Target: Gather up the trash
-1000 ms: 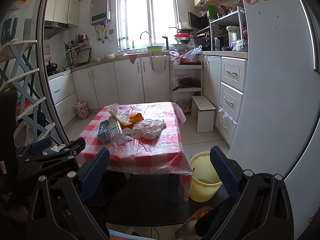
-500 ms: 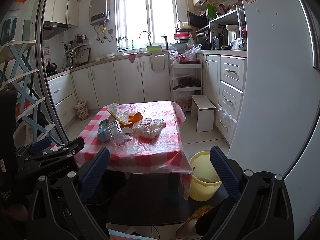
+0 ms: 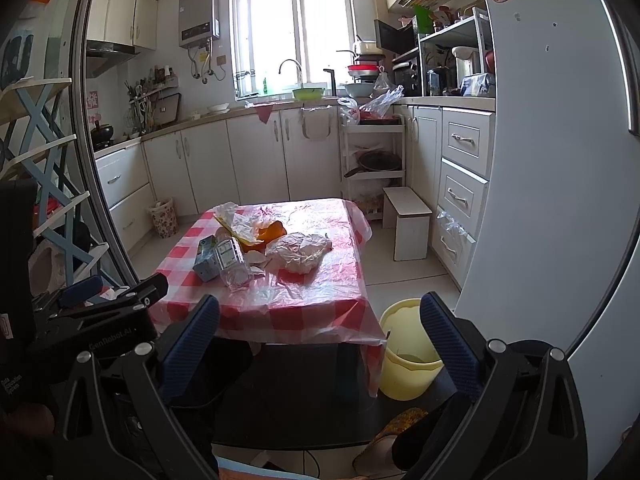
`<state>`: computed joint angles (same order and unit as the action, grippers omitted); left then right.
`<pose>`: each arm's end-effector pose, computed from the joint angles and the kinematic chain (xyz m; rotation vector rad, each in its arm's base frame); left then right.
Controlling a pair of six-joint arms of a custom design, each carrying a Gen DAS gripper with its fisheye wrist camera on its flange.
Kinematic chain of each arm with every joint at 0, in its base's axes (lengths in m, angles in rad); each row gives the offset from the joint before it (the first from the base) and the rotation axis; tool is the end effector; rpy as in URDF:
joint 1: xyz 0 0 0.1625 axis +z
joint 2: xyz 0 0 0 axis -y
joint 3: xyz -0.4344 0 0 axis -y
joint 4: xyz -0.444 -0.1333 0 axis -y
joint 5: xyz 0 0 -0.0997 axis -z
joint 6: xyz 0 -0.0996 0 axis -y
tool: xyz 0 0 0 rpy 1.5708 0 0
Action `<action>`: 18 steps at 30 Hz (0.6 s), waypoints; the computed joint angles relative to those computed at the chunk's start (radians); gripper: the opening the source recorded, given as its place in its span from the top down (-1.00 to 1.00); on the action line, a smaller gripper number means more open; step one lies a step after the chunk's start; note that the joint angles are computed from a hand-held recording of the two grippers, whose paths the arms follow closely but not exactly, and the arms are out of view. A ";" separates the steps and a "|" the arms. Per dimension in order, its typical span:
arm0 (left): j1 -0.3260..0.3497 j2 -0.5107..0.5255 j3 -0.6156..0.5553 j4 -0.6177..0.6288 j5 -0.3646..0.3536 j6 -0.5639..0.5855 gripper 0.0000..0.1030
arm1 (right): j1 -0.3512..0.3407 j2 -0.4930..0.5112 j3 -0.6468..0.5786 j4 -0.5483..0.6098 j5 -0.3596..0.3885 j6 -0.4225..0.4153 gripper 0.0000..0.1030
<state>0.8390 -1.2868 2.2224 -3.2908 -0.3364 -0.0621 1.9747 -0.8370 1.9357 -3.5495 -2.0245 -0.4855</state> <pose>-0.1509 -0.5082 0.2693 0.0992 2.0100 -1.2664 0.3282 -0.5398 0.1095 0.8096 -2.3147 1.1238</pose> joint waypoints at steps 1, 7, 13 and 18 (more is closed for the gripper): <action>0.000 0.001 0.000 -0.007 -0.001 0.005 -0.85 | 0.000 0.000 0.000 0.000 0.000 0.000 -0.86; 0.001 0.000 0.000 -0.002 0.000 0.000 -0.85 | -0.001 -0.002 0.001 0.002 0.001 0.001 -0.86; 0.001 -0.007 0.006 0.018 0.001 -0.021 -0.85 | -0.004 -0.004 0.005 -0.005 0.004 -0.002 -0.86; 0.001 -0.006 0.005 0.022 0.004 -0.022 -0.85 | -0.009 -0.008 0.007 -0.001 0.006 0.001 -0.86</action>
